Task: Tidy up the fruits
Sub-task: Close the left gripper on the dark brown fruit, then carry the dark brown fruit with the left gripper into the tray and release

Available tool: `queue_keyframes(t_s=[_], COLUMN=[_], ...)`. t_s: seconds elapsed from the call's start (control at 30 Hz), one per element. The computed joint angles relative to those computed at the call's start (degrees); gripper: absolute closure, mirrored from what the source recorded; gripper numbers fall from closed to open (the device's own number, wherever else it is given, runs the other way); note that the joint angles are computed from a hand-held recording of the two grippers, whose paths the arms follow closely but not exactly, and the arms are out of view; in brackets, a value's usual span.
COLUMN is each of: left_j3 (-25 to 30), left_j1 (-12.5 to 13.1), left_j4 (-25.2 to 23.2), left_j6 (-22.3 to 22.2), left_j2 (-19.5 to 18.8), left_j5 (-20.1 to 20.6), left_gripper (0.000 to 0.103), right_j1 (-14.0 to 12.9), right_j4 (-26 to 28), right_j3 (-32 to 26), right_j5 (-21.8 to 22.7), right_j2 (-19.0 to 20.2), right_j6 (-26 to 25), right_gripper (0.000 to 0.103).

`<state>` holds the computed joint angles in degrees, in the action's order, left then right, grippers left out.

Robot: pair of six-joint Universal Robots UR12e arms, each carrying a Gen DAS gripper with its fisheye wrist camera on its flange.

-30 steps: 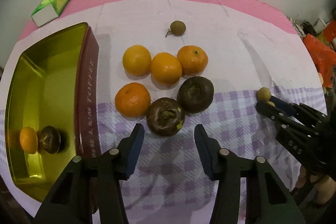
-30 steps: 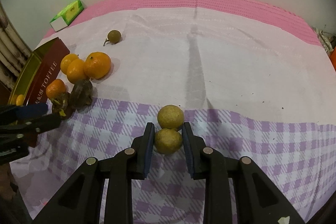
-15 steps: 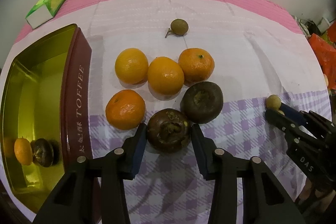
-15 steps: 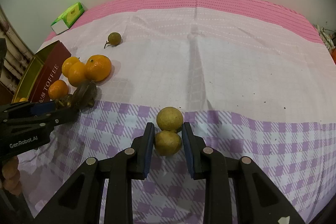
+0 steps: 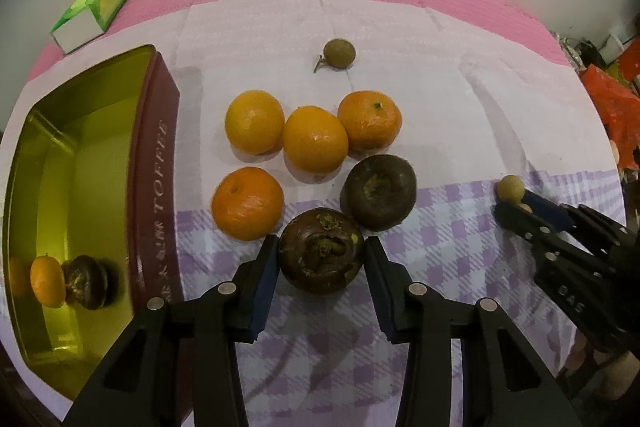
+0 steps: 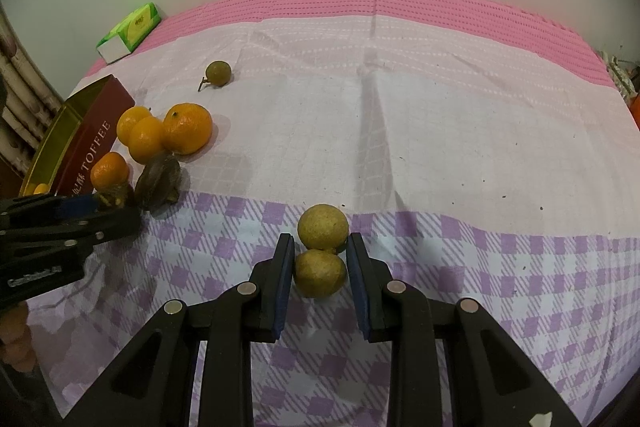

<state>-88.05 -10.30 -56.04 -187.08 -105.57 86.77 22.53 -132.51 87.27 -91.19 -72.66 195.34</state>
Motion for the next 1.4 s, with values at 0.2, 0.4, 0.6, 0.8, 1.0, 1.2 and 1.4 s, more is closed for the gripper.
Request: queue_keyframes(t_s=[0.2,0.4,0.6,0.8,1.0,1.2,1.4], left_j3=[-1.04,-2.17,-3.73,-5.64,-7.41,-8.24,-8.92], left_j1=[0.33,1.81,4.2,6.02,7.43,7.86,7.48], left_j4=[1.68,3.54,3.16,0.94,-2.01,-4.54,-4.53], left_j6=[-0.2,-1.15,-1.25,-0.62,-0.51,-1.04,-2.51], left_j2=[1.95,4.39,6.76,8.52,9.84,9.84,9.35], left_j5=[0.04,0.98,3.08,5.5,5.69,5.67,5.77], left_gripper=[0.059,0.059,0.059,0.059,0.059,0.059,0.059], right_j1=[0.23,0.44,0.82,1.18,1.43,1.44,1.46], right_j4=[0.05,0.14,0.18,0.16,0.25,0.38,0.47], right_j3=[-0.1,-0.25,-0.41,-0.46,-0.61,-0.7,-0.8], right_j5=[-0.73,-1.59,-2.66,-3.57,-4.34,-4.32,-4.37], right_j2=[0.13,0.25,0.43,0.57,0.72,0.76,0.8], right_j6=[-0.12,-0.33,-0.61,-0.78,-0.63,-0.48,-0.49], right_gripper=[0.077,0.077,0.077,0.077,0.077,0.077,0.077])
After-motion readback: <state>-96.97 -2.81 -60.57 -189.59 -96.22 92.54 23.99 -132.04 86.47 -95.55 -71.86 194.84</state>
